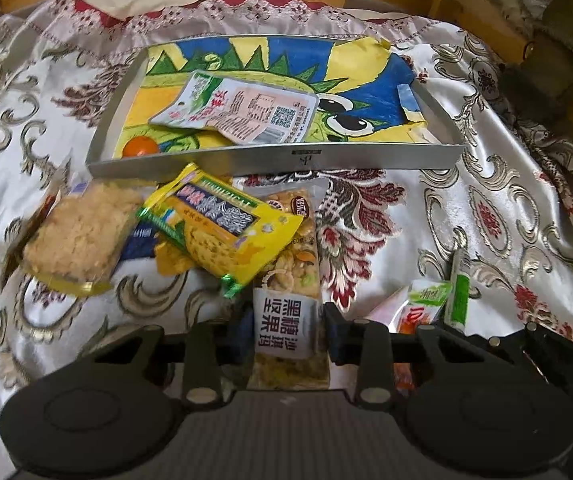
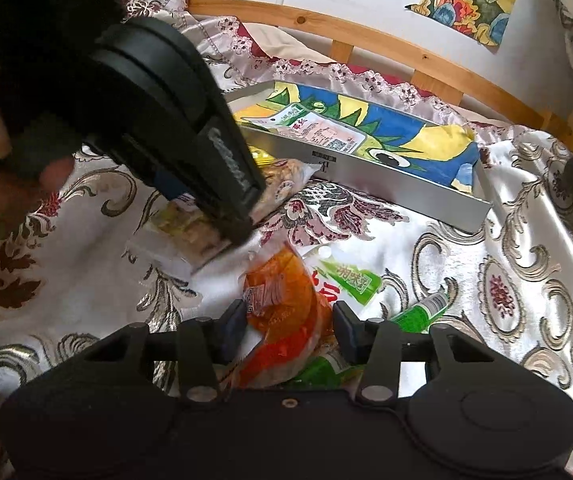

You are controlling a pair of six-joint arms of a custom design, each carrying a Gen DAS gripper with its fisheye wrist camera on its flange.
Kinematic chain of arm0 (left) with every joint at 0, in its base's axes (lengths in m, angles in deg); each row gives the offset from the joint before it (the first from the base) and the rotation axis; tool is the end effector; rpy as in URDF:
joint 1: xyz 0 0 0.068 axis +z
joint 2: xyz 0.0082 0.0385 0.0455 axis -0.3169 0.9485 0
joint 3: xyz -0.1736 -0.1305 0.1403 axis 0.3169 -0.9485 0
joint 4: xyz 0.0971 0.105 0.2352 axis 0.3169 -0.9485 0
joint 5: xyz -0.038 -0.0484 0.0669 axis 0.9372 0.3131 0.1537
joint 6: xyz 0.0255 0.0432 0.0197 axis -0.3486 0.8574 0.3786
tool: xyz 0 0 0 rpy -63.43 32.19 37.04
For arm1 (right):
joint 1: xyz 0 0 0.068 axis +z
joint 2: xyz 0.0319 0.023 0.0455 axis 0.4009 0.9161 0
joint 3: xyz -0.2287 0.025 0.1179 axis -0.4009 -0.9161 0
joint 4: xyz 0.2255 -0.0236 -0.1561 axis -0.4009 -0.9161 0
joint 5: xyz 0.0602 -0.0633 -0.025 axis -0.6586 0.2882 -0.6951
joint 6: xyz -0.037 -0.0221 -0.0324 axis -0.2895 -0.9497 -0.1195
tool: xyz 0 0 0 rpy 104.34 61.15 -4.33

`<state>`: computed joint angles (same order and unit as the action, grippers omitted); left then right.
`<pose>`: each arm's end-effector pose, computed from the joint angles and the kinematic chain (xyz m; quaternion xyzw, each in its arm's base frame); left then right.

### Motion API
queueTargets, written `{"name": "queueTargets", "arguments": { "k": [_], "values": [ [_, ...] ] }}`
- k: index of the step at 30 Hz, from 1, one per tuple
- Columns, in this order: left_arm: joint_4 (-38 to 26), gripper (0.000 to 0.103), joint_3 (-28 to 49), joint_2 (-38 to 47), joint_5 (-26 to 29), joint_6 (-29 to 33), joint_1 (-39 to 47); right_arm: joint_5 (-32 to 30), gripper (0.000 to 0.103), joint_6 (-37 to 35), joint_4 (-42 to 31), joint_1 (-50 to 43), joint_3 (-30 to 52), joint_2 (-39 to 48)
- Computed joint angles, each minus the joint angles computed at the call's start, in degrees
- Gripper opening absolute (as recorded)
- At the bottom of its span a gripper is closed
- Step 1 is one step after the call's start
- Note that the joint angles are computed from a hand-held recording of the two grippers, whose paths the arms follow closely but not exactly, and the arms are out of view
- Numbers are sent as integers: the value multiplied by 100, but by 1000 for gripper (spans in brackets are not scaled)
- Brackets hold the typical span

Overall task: Organize snacks
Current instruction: 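Grasp the nut bar with the left gripper while the right gripper grasps the sausage bag, then lift the nut bar and sausage bag over the tray with both tools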

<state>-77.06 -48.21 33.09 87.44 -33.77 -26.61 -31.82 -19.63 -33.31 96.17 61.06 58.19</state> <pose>0.2260 -0.0445 0.1626 0.2023 0.9296 -0.1609 0.2629 0.1008 0.2314 0.1224 -0.0975 0.9010 -0.0874 0.4136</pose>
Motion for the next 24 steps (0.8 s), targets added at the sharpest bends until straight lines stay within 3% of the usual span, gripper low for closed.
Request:
{"name": "queueTargets", "arguments": {
  "k": [14,24],
  "values": [
    [-1636,38,-138,-1725,646,801,896,839,48,1790,-1947,877,464,-378],
    [-1303,38,-8,-2632,554,424,611,1756,48,2163,-2803,910,604,-867]
  ]
}}
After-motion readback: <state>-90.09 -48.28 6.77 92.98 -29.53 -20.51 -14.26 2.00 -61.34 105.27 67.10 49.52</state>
